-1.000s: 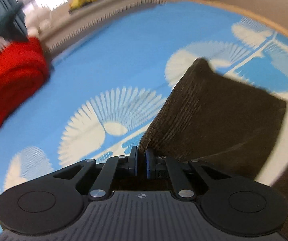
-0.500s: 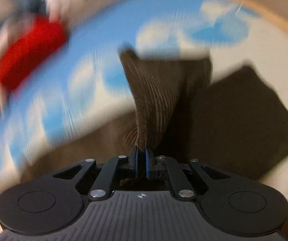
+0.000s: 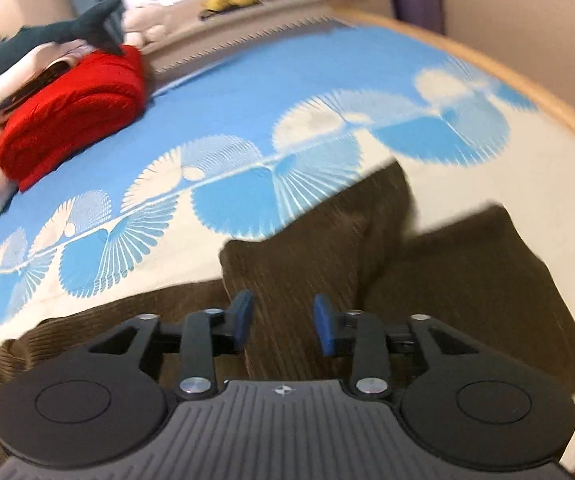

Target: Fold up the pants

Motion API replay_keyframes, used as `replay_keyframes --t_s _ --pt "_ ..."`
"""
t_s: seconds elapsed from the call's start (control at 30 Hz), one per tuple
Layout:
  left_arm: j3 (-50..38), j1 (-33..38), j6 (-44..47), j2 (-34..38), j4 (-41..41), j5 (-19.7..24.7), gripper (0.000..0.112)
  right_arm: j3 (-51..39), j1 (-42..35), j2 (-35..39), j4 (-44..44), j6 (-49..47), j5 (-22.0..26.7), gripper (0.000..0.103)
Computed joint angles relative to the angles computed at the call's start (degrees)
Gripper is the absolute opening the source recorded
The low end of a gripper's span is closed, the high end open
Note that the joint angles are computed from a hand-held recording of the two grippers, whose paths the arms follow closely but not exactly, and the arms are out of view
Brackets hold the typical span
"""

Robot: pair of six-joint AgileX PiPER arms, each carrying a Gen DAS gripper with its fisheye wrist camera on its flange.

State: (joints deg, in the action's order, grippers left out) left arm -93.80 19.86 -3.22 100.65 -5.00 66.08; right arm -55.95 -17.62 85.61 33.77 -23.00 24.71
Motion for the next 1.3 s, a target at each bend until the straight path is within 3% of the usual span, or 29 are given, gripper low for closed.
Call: replay_keyframes --t_s 0.1,0.27,0.43,0.5,0.57,0.6,0.7,0.73,0.8,0.87,0.93,1.03,1.13,1.2,1.27,1.3 --pt "-2.24 0.84 -0.79 2.23 -0.51 0.93 0.053 -2.93 6.43 6.21 -13.08 7.87 -4.60 0.046" --pt "-5.66 0.52 -3.29 5.24 1.23 0.90 0.061 -7.12 13.94 11.52 -37.71 24.38 -4.33 0.052" --pt "-7.91 -0.67 -5.31 7.74 3.47 0.72 0.067 -10.88 16.06 15.80 -51.65 36.41 0.04 0.050" --pt "-8.68 -1.09 -5.21 8.79 2.71 1.73 0.070 -11.00 15.44 16.21 -53.70 39.40 0.28 0.042" --pt "-8.55 -2.62 -5.41 8.97 4.94 1.63 0.070 -10.36 13.76 15.67 -50.24 38.06 -1.02 0.028" --pt "-8.39 -3.35 -5.13 8.93 5.97 1.40 0.066 -9.91 12.92 14.96 -48.28 37.26 -1.57 0.013" --pt "-6.36 -5.22 -4.58 7.42 9.44 -1.59 0.024 -7.68 8.95 10.66 -40.73 35.00 -5.38 0.011" --pt "-5.75 -5.41 -4.25 6.82 9.49 -2.70 0.017 -6.60 6.52 8.44 -35.12 32.99 -7.27 0.010" --pt "-4.55 -5.66 -5.42 5.48 9.49 -4.75 0.014 -2.90 -0.03 2.14 -23.66 33.86 -11.35 0.007" --pt "-4.07 -6.08 -6.70 4.57 10.25 -5.50 0.014 1.15 -6.44 -3.08 -13.96 32.59 -12.13 0.007" --pt "-3.69 -5.84 -7.07 3.73 9.96 -6.10 0.014 4.57 -12.96 -7.18 -12.90 35.21 -8.50 0.000" --pt "-3.94 -6.14 -5.88 3.85 10.47 -5.02 0.014 5.25 -21.36 -7.54 -16.04 34.44 1.27 0.000" --pt "-3.92 -6.02 -4.35 4.30 10.66 -3.88 0.019 4.97 -31.98 -1.71 -1.96 19.08 12.87 0.000" --pt "-3.57 -5.12 -4.55 3.78 9.60 -3.70 0.026 5.82 -37.72 0.84 6.20 11.77 15.64 0.004" --pt "-3.64 -4.01 -4.28 3.50 7.87 -3.14 0.027 6.14 -41.83 2.90 15.63 2.54 17.95 0.007" --pt "-3.92 -3.39 -3.62 3.48 6.62 -2.50 0.031 6.09 -42.85 3.80 19.13 -1.20 18.41 0.013"
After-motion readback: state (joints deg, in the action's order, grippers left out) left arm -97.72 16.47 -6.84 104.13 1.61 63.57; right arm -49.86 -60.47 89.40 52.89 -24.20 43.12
